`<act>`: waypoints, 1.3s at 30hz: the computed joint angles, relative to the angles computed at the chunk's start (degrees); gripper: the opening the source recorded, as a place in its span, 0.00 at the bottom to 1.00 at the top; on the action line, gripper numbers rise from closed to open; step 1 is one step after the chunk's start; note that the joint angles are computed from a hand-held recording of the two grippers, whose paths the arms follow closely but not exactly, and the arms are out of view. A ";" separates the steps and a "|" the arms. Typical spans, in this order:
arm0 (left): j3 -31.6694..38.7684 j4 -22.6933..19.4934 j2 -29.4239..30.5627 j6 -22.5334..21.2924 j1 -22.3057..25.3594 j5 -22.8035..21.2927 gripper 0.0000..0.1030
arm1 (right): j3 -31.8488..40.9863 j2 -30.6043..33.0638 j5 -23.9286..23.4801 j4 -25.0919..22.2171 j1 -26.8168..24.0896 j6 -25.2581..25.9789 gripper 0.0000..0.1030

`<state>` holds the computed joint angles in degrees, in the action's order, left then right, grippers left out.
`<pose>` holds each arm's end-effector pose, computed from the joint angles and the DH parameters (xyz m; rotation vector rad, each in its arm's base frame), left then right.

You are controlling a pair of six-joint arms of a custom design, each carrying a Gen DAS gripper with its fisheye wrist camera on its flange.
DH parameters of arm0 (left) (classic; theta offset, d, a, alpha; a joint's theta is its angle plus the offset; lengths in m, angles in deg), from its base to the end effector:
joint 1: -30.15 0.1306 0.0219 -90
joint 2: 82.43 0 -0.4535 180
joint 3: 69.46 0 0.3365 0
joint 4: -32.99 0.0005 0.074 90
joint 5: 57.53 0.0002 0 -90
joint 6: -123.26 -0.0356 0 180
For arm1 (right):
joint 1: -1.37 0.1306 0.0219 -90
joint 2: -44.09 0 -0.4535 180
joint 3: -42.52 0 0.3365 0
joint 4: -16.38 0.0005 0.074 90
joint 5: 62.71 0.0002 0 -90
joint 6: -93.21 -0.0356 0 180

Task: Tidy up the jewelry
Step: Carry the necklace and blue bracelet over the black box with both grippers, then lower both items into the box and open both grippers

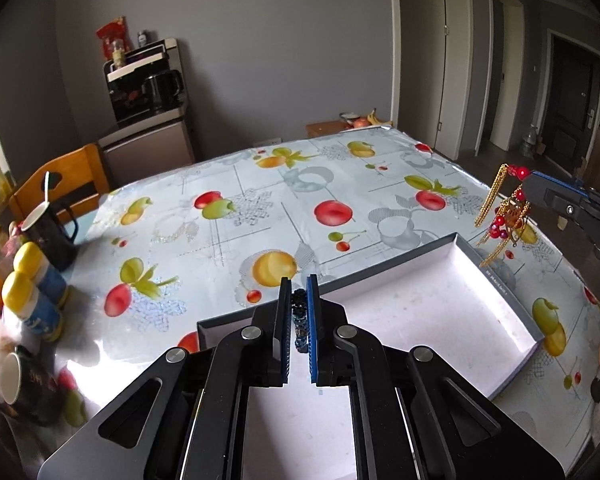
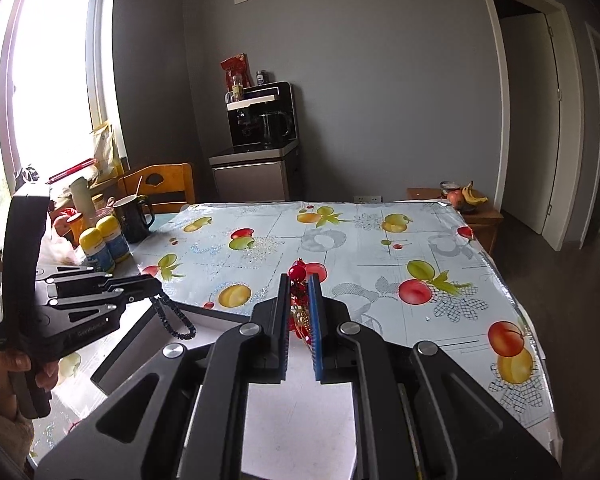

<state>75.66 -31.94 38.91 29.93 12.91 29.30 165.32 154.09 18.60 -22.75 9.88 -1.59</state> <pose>0.6194 -0.1907 0.5814 0.3803 2.2566 -0.0630 0.5956 0.0940 0.5827 -0.1619 2.0313 0.3001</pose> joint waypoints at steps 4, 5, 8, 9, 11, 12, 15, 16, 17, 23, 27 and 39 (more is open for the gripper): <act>-0.80 0.11 1.07 0.58 0.92 -0.70 0.07 | 0.57 2.61 -0.81 -0.15 -0.23 -2.47 0.08; -1.21 0.27 1.14 1.06 1.33 -0.60 0.07 | 0.51 3.10 -1.18 -0.45 -0.32 -2.87 0.08; -1.69 -0.48 1.75 2.92 2.72 1.14 0.07 | 1.00 4.46 -1.37 -2.21 -0.50 -2.58 0.08; -2.19 -0.57 1.75 3.13 2.99 1.34 0.07 | 0.97 4.64 -1.36 -2.58 -0.49 -2.31 0.08; -4.22 0.37 1.23 3.94 3.47 1.70 0.07 | 0.88 4.86 -1.07 -3.23 -0.40 -1.64 0.08; -5.26 0.90 0.90 4.26 3.66 1.67 0.07 | 1.09 5.06 -1.09 -3.75 -0.26 -1.40 0.08; -6.82 1.07 0.46 3.98 3.82 0.53 0.07 | 0.98 5.30 0.10 -5.15 0.31 0.83 0.08; -7.18 1.06 0.36 3.50 3.82 0.02 0.07 | 1.25 5.54 0.54 -5.89 0.50 1.64 0.08; -7.44 0.87 0.30 3.19 3.88 -0.15 0.07 | 1.27 5.65 0.85 -6.35 0.64 2.14 0.08; -7.16 -0.95 0.98 2.81 4.10 -0.86 0.07 | 1.88 6.34 1.89 -8.37 0.81 2.80 0.08; -7.08 -1.68 1.35 2.97 4.15 -0.95 0.07 | 2.31 6.79 2.10 -9.76 0.65 2.95 0.08; -8.71 0.10 0.87 1.39 3.68 -1.32 0.08 | 1.74 6.78 3.65 -9.65 1.17 4.82 0.08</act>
